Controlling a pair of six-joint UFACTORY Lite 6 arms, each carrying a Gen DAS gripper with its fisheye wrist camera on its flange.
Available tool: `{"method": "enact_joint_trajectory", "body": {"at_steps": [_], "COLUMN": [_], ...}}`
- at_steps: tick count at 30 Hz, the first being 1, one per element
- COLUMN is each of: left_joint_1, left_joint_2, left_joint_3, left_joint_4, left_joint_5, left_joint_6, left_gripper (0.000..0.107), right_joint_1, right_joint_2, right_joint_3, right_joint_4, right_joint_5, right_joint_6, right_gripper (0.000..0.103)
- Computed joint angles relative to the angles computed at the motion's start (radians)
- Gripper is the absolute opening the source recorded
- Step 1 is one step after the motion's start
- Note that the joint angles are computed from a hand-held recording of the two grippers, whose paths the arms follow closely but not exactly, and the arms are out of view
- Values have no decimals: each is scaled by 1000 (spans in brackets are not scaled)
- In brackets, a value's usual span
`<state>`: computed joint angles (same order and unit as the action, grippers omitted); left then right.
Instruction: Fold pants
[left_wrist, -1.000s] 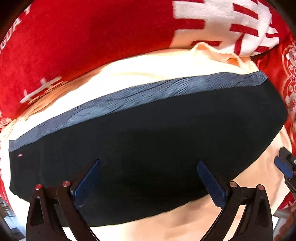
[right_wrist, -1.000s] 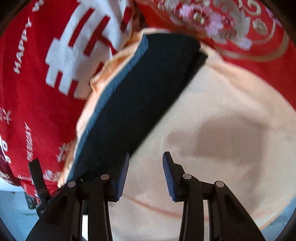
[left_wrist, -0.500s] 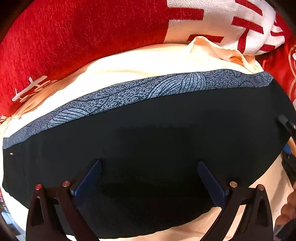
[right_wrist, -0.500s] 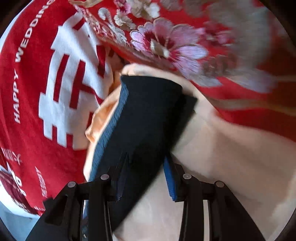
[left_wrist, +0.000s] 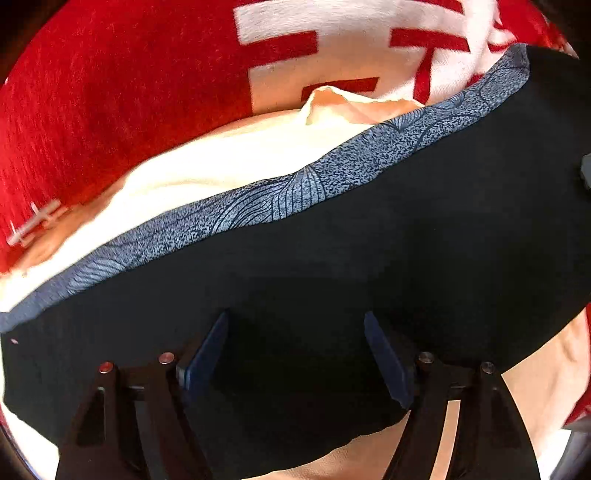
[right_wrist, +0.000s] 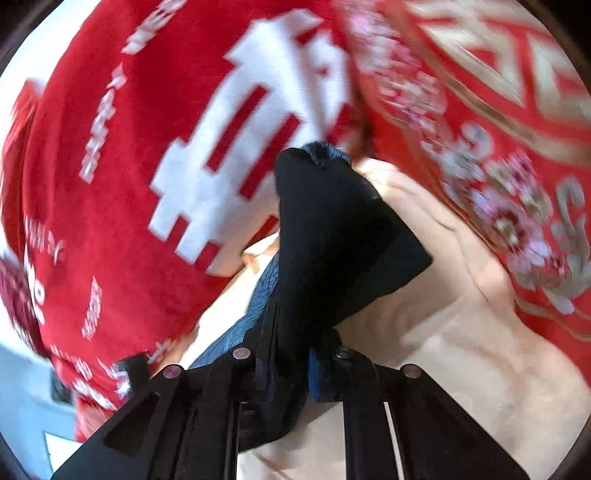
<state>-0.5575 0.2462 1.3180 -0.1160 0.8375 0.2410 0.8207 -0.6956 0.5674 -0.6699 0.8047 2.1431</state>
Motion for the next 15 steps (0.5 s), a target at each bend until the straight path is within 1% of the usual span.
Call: {"method": "enact_joint_trajectory", "body": {"at_steps": [3, 5, 7, 8, 9, 11, 13, 15], "left_joint_1": [58, 95, 140, 181, 216, 308, 406, 506], "left_joint_2": [45, 61, 47, 29, 24, 34, 80, 142], "left_joint_3": [79, 142, 168, 179, 194, 248, 333, 434], "left_joint_4": [-75, -73, -77, -84, -88, -97, -88, -48], "left_joint_5": [85, 151, 150, 160, 175, 219, 269, 298], "left_joint_6": [98, 122, 140, 172, 195, 252, 297, 324], "left_gripper": [77, 78, 78, 81, 88, 89, 89, 88], "right_joint_1": [-8, 1, 6, 10, 27, 37, 71, 95], "right_joint_2": [136, 203, 290, 336, 362, 459, 583, 713], "right_joint_3": [135, 208, 311, 370, 406, 519, 660, 805], "right_joint_4": [25, 29, 45, 56, 59, 77, 90, 109], "right_joint_5": [23, 41, 73, 88, 105, 127, 164, 193], "right_joint_6": [-125, -166, -239, -274, -285, -352, -409, -477], "right_gripper": [14, 14, 14, 14, 14, 14, 14, 14]}}
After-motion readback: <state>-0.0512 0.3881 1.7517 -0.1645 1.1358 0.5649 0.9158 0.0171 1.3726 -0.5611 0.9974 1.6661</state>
